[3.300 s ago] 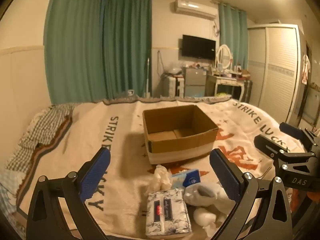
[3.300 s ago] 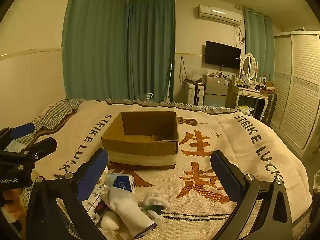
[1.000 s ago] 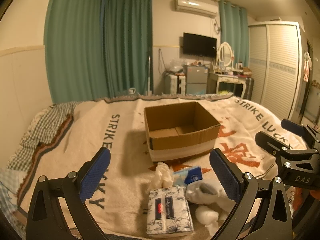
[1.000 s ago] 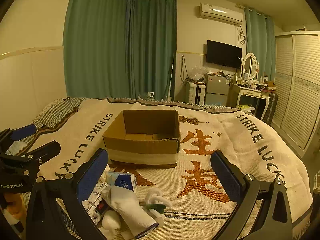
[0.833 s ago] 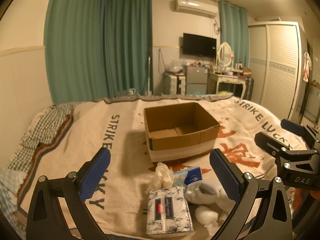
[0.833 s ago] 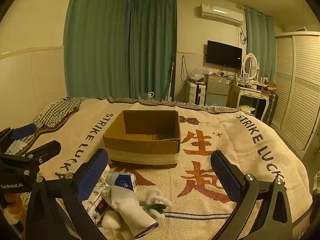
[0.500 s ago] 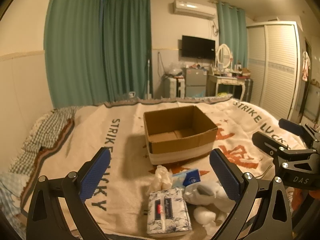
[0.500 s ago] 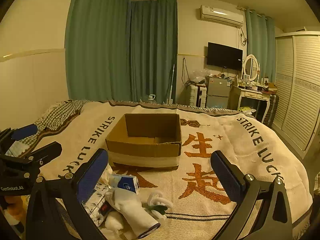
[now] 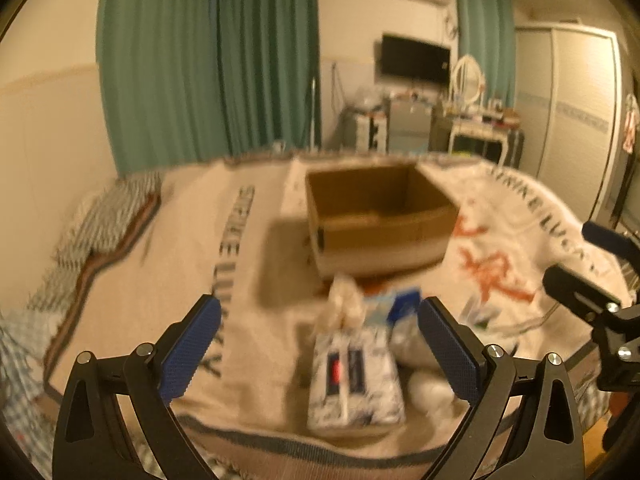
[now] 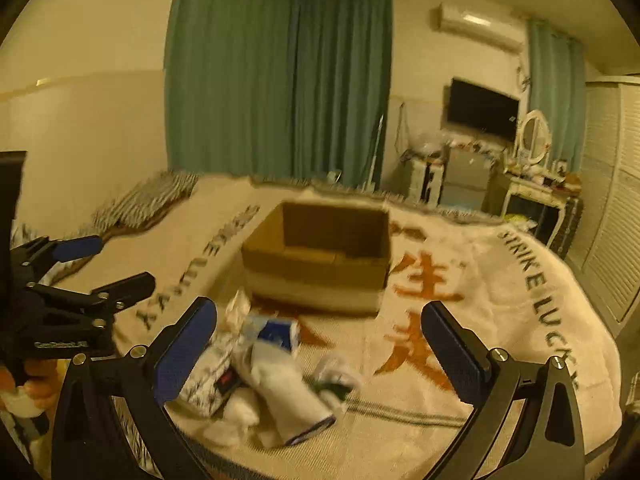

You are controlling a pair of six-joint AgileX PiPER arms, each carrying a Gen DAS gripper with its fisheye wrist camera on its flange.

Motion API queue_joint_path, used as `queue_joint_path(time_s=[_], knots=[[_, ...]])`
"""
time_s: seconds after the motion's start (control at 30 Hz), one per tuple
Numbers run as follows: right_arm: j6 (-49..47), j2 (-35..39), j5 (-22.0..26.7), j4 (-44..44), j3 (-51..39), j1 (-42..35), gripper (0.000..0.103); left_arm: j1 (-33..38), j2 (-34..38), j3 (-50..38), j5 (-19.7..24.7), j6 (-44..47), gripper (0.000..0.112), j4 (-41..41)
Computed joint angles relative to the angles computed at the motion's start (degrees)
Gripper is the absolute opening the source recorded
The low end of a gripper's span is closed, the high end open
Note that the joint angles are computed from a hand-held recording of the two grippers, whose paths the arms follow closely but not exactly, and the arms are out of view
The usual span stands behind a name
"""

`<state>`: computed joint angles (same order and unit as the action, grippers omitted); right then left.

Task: Organize soft objects
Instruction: 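Grasp the floral tissue pack with the left tool while the right tool grasps the white sock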

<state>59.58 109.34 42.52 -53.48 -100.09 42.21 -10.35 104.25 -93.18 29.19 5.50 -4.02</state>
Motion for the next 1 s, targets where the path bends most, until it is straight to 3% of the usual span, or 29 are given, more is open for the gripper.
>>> queue_joint_path(time_s=[0.17, 0.23, 0.33, 0.47, 0.53, 0.63, 0.73, 0.87, 1.0], knots=[[-9.68, 5.59, -1.11, 9.58, -3.81, -1.29, 0.090, -0.89, 2.60, 2.67, 1.21, 0.12, 0.100, 2.00], [-14.22, 7.89, -2.25, 15.45, -5.31, -2.69, 0.085, -0.68, 3.82, 2.65, 2.56, 3.05, 0.100, -1.61], [-21.66, 11.88, -0.24, 23.66, -10.06, -4.50, 0.075, -0.72, 4.95, 2.48, 4.14, 6.65, 0.100, -4.99], [-27.44, 15.25, 0.03, 30.00, -14.07, -6.02, 0.074, -1.13, 7.31, 0.06, 6.33, 7.71, 0.100, -6.10], [-31.09, 17.59, 1.40, 33.39, -17.02, -6.80, 0.063, -1.36, 9.49, -2.47, 7.64, 5.87, 0.100, -4.60], [-33.50, 19.91, 2.86, 36.09, -19.28, -7.81, 0.045, -1.55, 13.14, -6.57, 10.09, 4.20, 0.099, -3.78], [-34.29, 19.07, 0.49, 37.81, -16.92, -9.05, 0.038, -1.64, 16.49, -10.30, 13.07, 3.33, 0.100, -3.42], [-35.53, 17.78, -1.54, 40.28, -14.96, -10.18, 0.034, -1.67, 19.37, -14.04, 17.08, 3.19, 0.085, -3.50], [-34.78, 17.23, -2.44, 39.23, -13.97, -9.82, 0.033, -1.75, 16.98, -10.63, 14.89, 4.61, 0.082, -3.61]])
